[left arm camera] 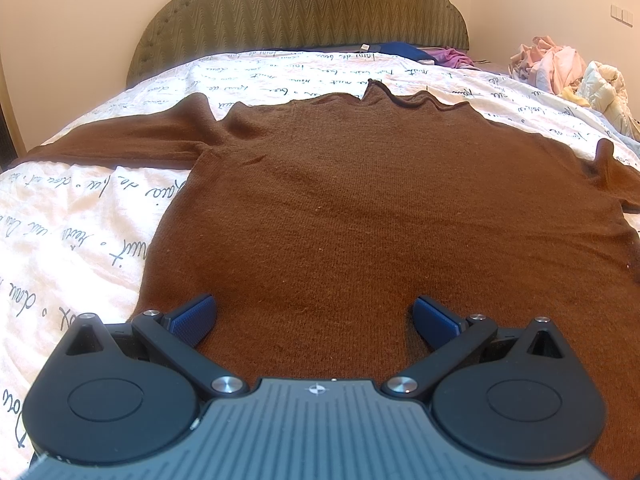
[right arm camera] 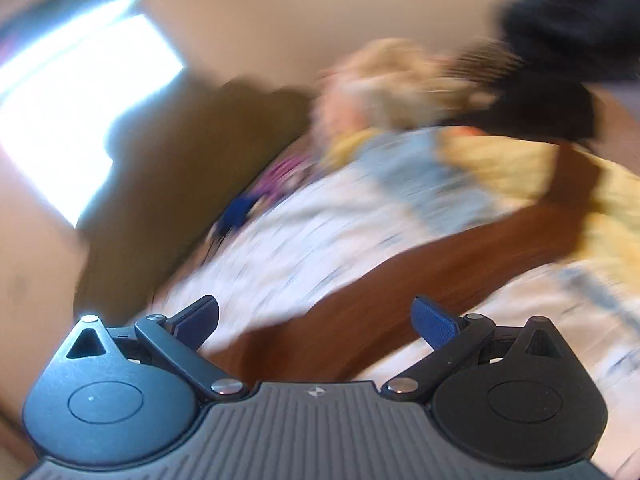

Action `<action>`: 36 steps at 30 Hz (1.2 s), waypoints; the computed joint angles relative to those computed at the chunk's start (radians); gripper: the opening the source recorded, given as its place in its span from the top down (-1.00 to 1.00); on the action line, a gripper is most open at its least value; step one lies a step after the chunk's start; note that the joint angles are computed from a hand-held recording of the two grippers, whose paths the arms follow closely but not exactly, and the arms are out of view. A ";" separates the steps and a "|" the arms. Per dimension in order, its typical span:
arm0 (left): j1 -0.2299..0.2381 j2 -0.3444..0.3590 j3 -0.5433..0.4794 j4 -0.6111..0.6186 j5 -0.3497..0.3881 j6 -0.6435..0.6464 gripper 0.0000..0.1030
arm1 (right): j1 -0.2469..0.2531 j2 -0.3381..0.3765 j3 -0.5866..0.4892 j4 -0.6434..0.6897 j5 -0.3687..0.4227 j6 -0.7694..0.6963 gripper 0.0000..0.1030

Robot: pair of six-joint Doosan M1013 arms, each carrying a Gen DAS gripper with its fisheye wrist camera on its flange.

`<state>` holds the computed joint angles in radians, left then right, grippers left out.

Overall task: Fold small clothes
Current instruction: 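Grasp the sweater sleeve cuff with the right gripper and lift it, then fold the held sleeve across the sweater body and open the right gripper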

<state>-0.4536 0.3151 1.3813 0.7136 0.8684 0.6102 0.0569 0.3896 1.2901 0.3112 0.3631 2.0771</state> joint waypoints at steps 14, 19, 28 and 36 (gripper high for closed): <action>0.001 0.003 -0.003 -0.002 0.001 0.003 -1.00 | -0.127 0.071 -0.012 -0.184 0.080 0.361 -0.06; 0.002 0.006 -0.007 -0.006 0.001 0.007 -1.00 | -0.118 0.093 -0.045 -0.299 0.117 0.394 0.90; 0.006 0.008 -0.013 -0.028 -0.003 0.009 -1.00 | 0.036 0.100 -0.185 -0.044 0.018 -0.152 0.91; 0.009 0.005 -0.010 -0.036 -0.013 0.006 -1.00 | 0.234 0.344 -0.546 0.416 0.318 -0.568 0.90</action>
